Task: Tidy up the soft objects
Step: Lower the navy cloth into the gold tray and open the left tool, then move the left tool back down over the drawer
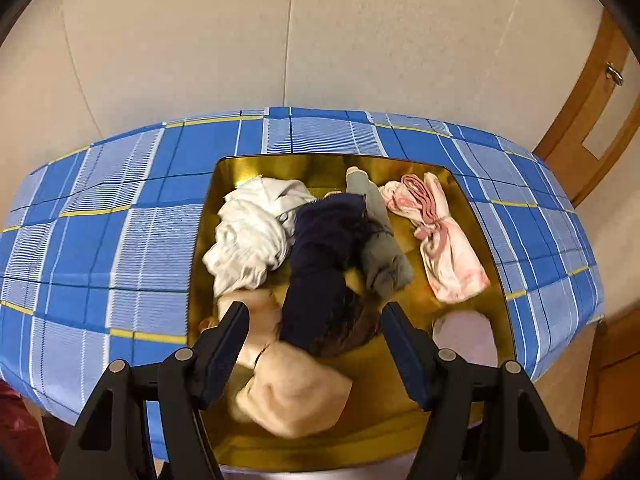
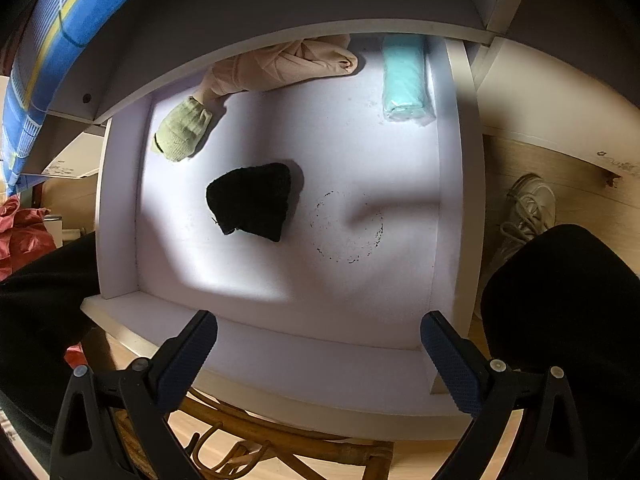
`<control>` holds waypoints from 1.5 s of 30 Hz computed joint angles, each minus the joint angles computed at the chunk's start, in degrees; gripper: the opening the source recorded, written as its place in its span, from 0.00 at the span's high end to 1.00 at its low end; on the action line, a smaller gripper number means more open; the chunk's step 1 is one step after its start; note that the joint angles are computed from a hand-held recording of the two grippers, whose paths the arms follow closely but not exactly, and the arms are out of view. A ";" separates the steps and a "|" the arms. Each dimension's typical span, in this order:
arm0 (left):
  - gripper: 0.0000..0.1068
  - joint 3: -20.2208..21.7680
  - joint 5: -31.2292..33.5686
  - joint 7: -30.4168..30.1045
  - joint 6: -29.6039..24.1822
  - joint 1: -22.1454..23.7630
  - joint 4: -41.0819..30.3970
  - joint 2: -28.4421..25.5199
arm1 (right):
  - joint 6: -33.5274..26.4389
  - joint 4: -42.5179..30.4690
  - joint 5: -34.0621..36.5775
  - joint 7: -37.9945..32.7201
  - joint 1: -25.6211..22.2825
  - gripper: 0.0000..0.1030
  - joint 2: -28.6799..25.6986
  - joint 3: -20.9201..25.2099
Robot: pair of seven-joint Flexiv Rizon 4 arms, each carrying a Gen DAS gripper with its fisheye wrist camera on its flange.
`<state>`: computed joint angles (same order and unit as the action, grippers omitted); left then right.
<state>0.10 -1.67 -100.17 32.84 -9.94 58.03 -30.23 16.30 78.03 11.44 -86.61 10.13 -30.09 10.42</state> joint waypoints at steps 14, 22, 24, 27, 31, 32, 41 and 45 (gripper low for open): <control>0.35 1.25 10.57 -2.57 10.72 -3.40 21.76 15.99 | 0.32 0.68 -2.60 1.08 1.05 0.01 -0.14 -0.49; 0.35 -0.32 10.80 -3.83 16.75 -2.53 34.62 22.56 | 0.58 1.20 -4.27 1.69 1.48 0.01 -0.18 -0.87; 0.35 -0.62 11.49 -4.26 16.64 -2.42 36.39 23.16 | 0.39 1.14 -4.60 1.82 1.52 0.01 -0.34 -0.93; 0.35 -0.83 12.79 -5.67 17.12 -2.33 39.12 24.03 | 0.26 1.09 -5.13 1.83 1.64 0.01 -0.51 -0.97; 0.35 -1.16 13.40 -6.99 18.16 -2.16 42.31 24.72 | 0.15 1.05 -5.51 1.74 1.73 0.01 -0.64 -0.96; 0.35 -1.20 13.60 -7.36 18.50 -2.13 43.13 24.89 | 0.19 1.07 -5.53 1.65 1.72 0.01 -0.65 -0.93; 0.35 -0.90 10.65 -7.65 21.91 -0.64 49.11 23.84 | 0.38 1.48 -5.97 1.14 2.03 0.01 -0.74 -0.87; 0.35 -0.48 9.87 -7.47 22.39 -0.08 50.71 22.52 | 0.17 1.62 -6.38 0.86 2.24 0.01 -0.97 -0.83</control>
